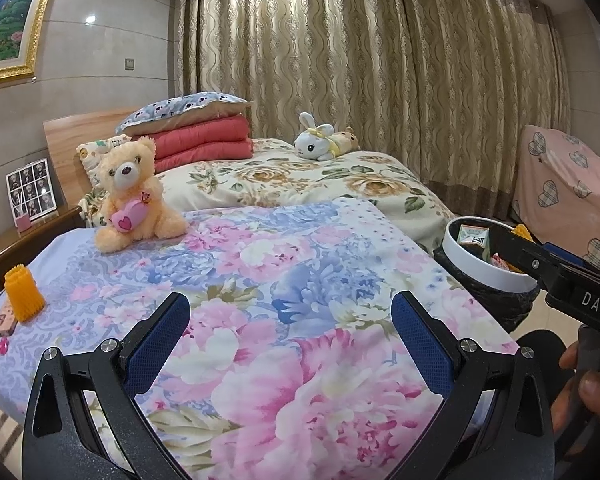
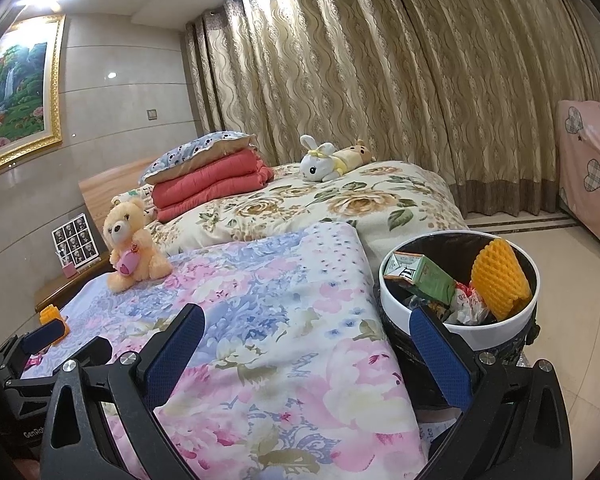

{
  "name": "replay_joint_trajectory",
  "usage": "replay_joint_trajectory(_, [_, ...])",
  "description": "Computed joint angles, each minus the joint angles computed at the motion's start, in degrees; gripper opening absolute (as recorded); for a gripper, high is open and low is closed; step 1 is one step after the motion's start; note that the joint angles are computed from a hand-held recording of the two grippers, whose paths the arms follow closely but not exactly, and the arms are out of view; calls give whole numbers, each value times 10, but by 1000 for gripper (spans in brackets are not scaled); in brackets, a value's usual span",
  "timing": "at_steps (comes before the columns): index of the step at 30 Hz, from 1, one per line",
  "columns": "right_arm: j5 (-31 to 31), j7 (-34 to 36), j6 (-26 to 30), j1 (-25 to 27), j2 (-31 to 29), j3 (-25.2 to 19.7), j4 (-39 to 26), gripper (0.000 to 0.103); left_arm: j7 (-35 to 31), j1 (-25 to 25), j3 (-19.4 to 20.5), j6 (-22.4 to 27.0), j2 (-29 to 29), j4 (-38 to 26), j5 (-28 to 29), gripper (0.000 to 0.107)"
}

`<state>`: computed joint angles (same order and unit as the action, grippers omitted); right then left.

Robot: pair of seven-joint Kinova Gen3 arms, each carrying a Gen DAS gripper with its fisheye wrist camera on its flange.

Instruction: Collect trash

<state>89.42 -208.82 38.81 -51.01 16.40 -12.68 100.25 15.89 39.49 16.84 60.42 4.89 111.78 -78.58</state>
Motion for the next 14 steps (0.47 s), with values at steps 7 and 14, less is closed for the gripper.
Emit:
replay_joint_trajectory(7, [-5, 4, -4, 2, 1, 1, -2, 103, -1, -1, 0, -2, 0, 1, -1, 103])
replay_joint_trajectory(14, [-5, 1, -6, 2, 2, 2, 0, 103, 1, -2, -1, -4, 1, -2, 2, 103])
